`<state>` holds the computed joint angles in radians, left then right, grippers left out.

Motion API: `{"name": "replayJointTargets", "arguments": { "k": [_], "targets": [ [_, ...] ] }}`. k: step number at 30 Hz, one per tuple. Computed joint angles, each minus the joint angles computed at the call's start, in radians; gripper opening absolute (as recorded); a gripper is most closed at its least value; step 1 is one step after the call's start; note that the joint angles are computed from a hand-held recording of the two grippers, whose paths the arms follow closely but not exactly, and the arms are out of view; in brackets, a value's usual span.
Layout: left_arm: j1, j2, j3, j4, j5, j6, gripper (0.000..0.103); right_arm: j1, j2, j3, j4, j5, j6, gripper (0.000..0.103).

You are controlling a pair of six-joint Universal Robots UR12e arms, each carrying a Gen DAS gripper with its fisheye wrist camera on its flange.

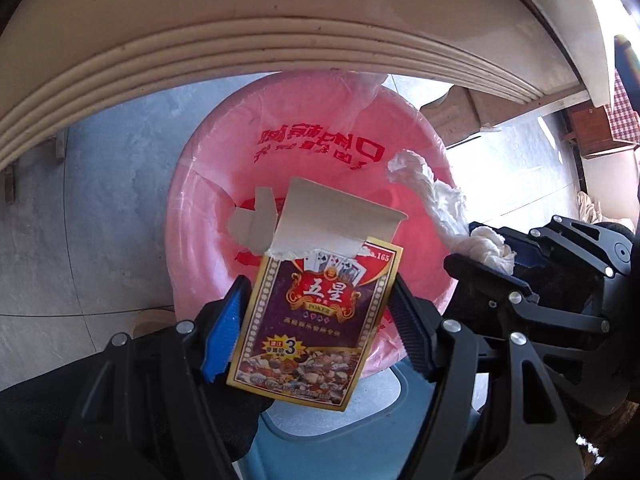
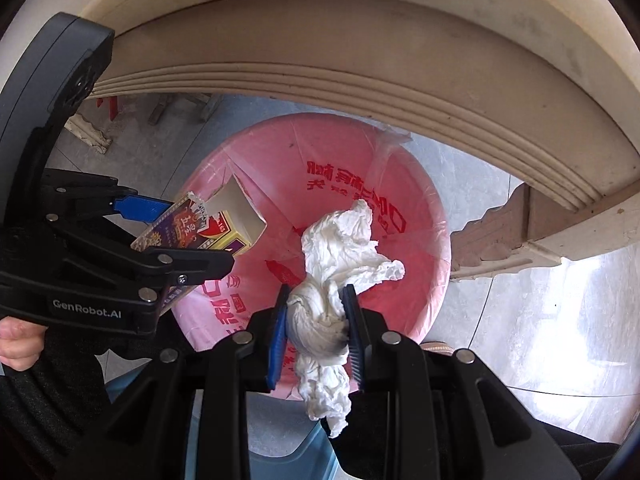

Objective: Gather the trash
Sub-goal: 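Carry tissue and card box over the pink bin and open both tools, then raise both tools back above the table toward the red cup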

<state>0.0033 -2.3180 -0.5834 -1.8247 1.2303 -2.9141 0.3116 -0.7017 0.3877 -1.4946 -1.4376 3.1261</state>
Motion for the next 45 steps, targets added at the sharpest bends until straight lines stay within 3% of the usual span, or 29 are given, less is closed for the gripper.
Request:
{"name": "replayJointTargets", "arguments": {
  "k": [10,20,22,24,26,29,45],
  "targets": [
    [-0.001,-0.069,0.086,-0.119,-0.019,-0.036,0.068,-0.011,0.048,-0.055,0.055,0.024,0.014,0.026],
    [0.002,-0.099,0.132,-0.155,-0.008,-0.055,0.068,-0.009,0.064,-0.074,0.062,0.016,0.001,0.03],
    [0.003,-0.111,0.157,-0.184,-0.004,-0.061,0.069,-0.007,0.063,-0.072,0.059,0.013,-0.005,0.038],
    [0.005,-0.118,0.169,-0.2,-0.008,-0.064,0.071,-0.006,0.062,-0.07,0.051,0.009,-0.006,0.054],
    [0.004,-0.116,0.163,-0.187,0.006,-0.071,0.075,-0.005,0.053,-0.051,0.029,0.001,-0.006,0.06],
    [0.004,-0.107,0.145,-0.158,0.015,-0.078,0.079,-0.006,0.046,-0.038,0.017,0.002,0.0,0.06],
    [-0.006,-0.077,0.104,-0.089,0.089,-0.067,0.079,-0.005,0.033,-0.028,-0.006,-0.019,0.004,0.06]
  ]
}}
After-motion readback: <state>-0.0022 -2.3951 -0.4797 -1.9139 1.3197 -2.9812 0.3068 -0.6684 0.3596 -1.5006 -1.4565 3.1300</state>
